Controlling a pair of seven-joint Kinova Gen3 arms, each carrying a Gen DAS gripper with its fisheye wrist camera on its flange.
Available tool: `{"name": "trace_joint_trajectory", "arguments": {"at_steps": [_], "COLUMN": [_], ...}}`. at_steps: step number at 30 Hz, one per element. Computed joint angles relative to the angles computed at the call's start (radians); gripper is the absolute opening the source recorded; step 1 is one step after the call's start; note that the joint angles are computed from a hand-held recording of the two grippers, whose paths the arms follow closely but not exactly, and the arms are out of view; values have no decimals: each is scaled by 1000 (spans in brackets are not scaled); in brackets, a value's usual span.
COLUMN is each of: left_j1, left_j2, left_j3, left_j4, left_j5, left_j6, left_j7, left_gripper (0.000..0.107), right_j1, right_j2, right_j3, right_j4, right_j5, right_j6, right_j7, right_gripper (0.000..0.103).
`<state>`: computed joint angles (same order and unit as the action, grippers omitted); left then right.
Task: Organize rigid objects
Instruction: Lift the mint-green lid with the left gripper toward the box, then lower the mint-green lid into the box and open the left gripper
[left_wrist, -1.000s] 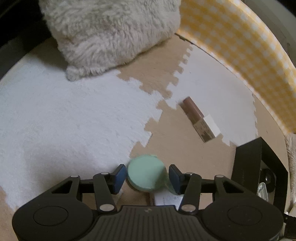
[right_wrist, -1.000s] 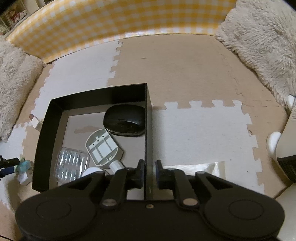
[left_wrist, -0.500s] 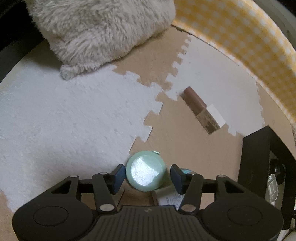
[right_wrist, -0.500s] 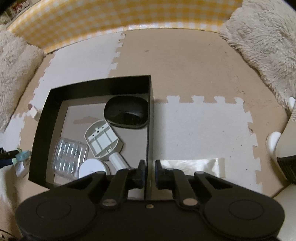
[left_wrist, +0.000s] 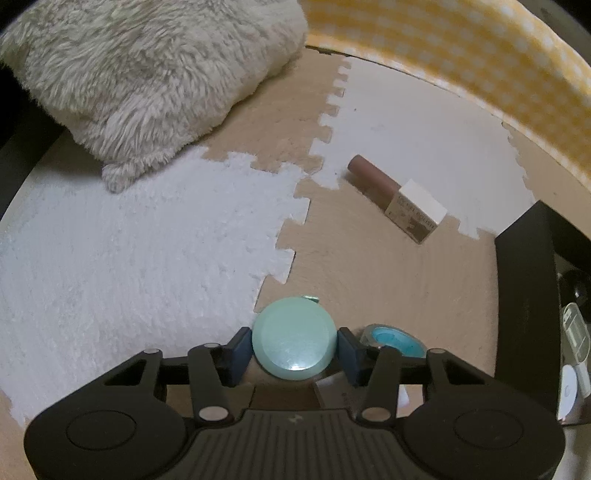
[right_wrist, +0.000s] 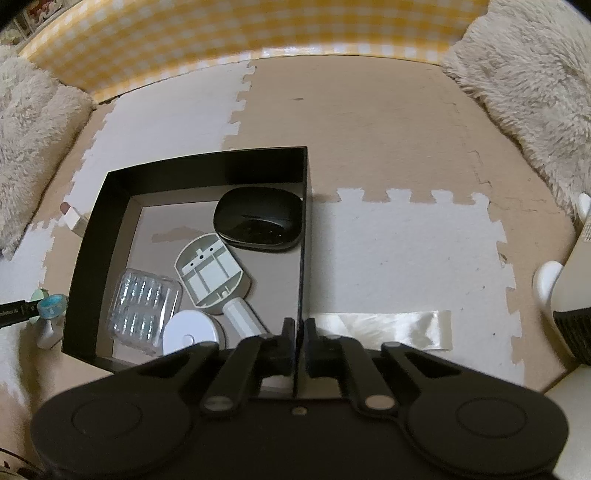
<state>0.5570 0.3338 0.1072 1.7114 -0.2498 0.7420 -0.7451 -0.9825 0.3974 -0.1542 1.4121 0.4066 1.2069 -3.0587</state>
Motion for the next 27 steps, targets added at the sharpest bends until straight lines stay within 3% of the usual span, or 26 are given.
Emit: {"name": "trace_joint_trajectory", "arguments": {"at_steps": [6, 12, 20, 27], "left_j1": [14, -15, -70, -50], "left_j2": [-33, -100, -137, -105], "left_j3": [-13, 13, 109, 153], "left_j4": [18, 62, 66, 5], "left_j5": [-36, -12, 168, 293], "left_j6": [-41, -160, -274, -292], "left_j7": [46, 37, -175, -339], "left_gripper": [50, 50, 50, 51], "right_j1": [-2, -11, -15, -7], "right_j2": [-20, -22, -28, -65], "right_j3": [-2, -7, -20, -30], "right_j4": [25, 26, 32, 86], "right_j5": [7, 27, 32, 27], "right_j6": [-24, -18, -15, -71], "right_j7": [-28, -35, 21, 1], "right_gripper": [4, 4, 5, 5]}}
